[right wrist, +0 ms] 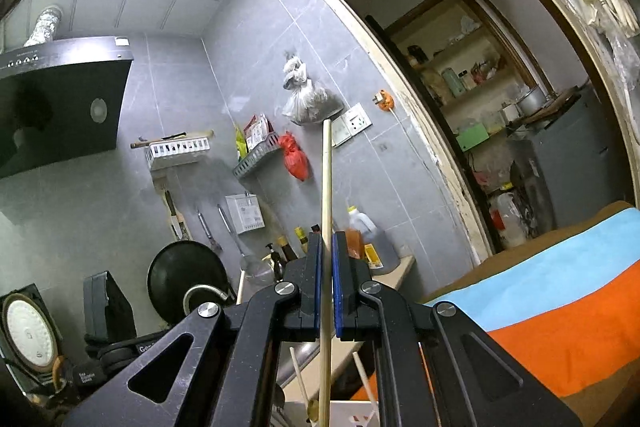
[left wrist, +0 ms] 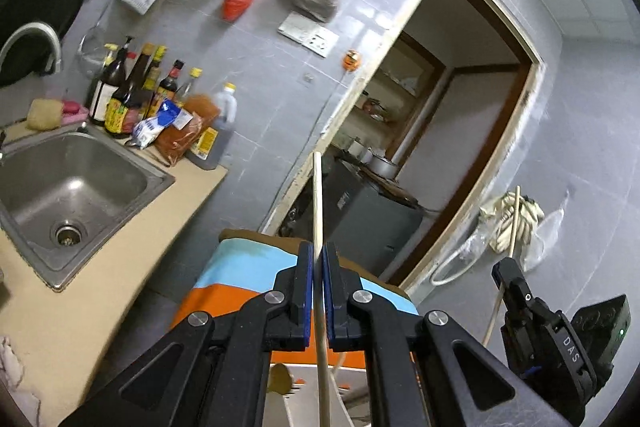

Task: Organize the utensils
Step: 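Lift both held chopsticks upright and carry them over the white basket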

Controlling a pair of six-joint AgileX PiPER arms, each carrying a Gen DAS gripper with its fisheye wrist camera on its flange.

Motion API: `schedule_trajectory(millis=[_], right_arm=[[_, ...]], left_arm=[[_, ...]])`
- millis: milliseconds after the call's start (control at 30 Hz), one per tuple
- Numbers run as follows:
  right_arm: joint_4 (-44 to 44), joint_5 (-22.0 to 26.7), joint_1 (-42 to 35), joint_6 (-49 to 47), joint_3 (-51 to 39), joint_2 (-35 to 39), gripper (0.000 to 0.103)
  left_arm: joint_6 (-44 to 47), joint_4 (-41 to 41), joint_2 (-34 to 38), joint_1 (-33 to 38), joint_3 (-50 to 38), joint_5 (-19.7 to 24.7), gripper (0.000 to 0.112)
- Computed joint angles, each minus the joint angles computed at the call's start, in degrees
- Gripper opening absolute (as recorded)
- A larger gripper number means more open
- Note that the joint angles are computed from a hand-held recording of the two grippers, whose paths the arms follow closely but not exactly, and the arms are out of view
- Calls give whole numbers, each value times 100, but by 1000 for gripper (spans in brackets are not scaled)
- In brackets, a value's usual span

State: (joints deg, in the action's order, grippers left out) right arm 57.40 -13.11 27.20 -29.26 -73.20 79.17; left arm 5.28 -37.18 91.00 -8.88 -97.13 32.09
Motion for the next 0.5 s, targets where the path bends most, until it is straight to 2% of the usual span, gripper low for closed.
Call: schedule_trajectory(millis=[100,200,367,500], right_arm=[[-211,-433,208,178,85,201,5],[-283,-712,343,225,233,301,5],[-272,-936,428,183,350,431,5],[-104,-984,443,-135,356,494,5]], left_arm=[[477,-487,-6,64,290,-258,5],[676,-534,51,-8,417,-599,5],[883,-479,53,-165,646,-1268,5],[708,-168,15,-322,836,-1798,5]])
